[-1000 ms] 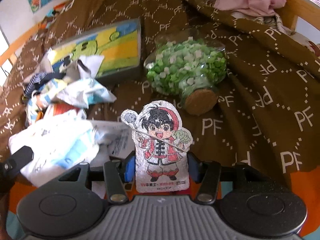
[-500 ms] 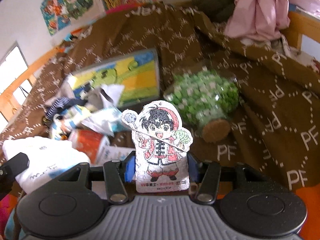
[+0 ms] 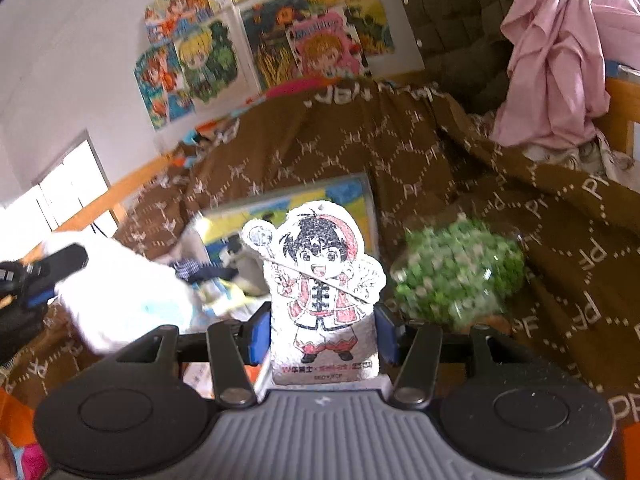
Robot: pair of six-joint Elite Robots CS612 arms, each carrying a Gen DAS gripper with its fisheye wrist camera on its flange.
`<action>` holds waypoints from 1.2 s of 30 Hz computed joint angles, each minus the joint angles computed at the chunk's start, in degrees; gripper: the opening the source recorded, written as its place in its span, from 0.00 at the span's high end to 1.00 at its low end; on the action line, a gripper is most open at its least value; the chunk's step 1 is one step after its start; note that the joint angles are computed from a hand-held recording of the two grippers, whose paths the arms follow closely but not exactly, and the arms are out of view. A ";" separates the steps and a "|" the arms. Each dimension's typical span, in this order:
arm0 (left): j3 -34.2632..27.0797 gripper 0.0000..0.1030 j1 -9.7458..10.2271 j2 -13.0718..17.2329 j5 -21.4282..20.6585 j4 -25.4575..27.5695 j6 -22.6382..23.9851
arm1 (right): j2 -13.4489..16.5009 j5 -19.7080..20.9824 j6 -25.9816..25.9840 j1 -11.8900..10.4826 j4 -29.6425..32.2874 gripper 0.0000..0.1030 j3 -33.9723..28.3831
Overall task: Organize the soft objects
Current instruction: 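Carry the white cloth and paper cutout over the grey tray with both tools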
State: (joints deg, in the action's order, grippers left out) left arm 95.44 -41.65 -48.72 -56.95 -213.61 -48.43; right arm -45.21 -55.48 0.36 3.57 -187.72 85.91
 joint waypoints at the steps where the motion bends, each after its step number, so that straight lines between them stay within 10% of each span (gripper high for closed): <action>1: -0.50 0.94 0.34 0.05 -0.04 -0.13 0.46 | 0.40 0.28 0.55 0.10 -0.65 0.45 -0.54; 14: -7.40 0.94 6.68 4.19 -4.31 -1.44 3.92 | 7.01 -0.19 4.78 2.63 -2.92 0.45 -11.79; 27: -10.93 0.94 10.83 10.22 -8.13 -4.47 0.54 | 14.67 -3.83 0.74 6.33 9.42 0.45 -25.58; 36: -10.03 0.94 12.00 10.42 -5.84 2.57 -2.83 | 16.63 -6.53 -2.34 8.05 16.02 0.45 -29.67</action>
